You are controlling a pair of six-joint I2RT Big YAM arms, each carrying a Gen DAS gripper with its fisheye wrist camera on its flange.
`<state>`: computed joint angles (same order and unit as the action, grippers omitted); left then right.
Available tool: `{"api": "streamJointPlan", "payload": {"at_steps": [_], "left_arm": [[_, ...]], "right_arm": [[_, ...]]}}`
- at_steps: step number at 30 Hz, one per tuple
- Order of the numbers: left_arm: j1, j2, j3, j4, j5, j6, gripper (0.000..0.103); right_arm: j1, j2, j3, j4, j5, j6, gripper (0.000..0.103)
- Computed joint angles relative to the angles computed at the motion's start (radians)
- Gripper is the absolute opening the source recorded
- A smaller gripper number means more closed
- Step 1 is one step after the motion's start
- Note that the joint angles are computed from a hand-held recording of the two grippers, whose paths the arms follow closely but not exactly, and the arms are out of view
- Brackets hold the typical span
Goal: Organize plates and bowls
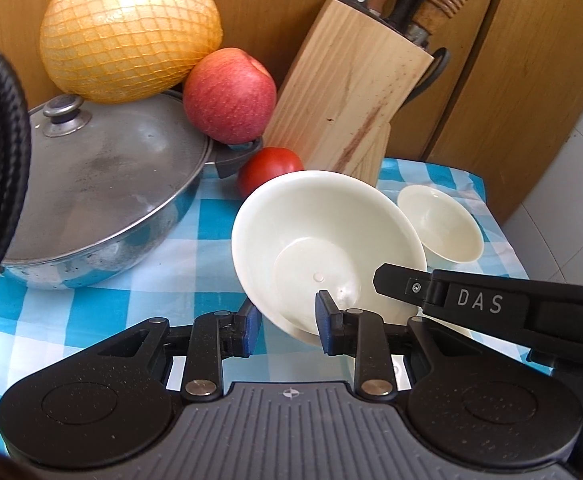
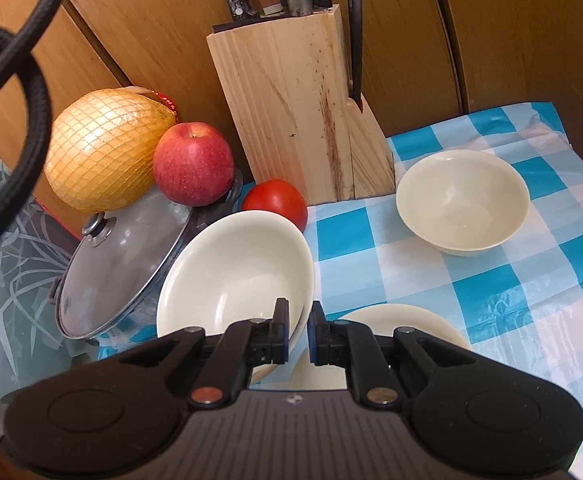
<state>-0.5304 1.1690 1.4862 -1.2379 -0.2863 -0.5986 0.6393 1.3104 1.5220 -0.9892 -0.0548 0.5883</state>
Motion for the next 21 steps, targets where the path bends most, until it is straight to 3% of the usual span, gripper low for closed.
{"api": "streamJointPlan", "payload": {"at_steps": [21], "left_arm": [[-0.093,0.022,0.005,-0.014,0.004,0.060,0.039]], "right_arm": [[-0.041,-0.114,-0.085,-0.091,0.022,0.014,0.013]]}}
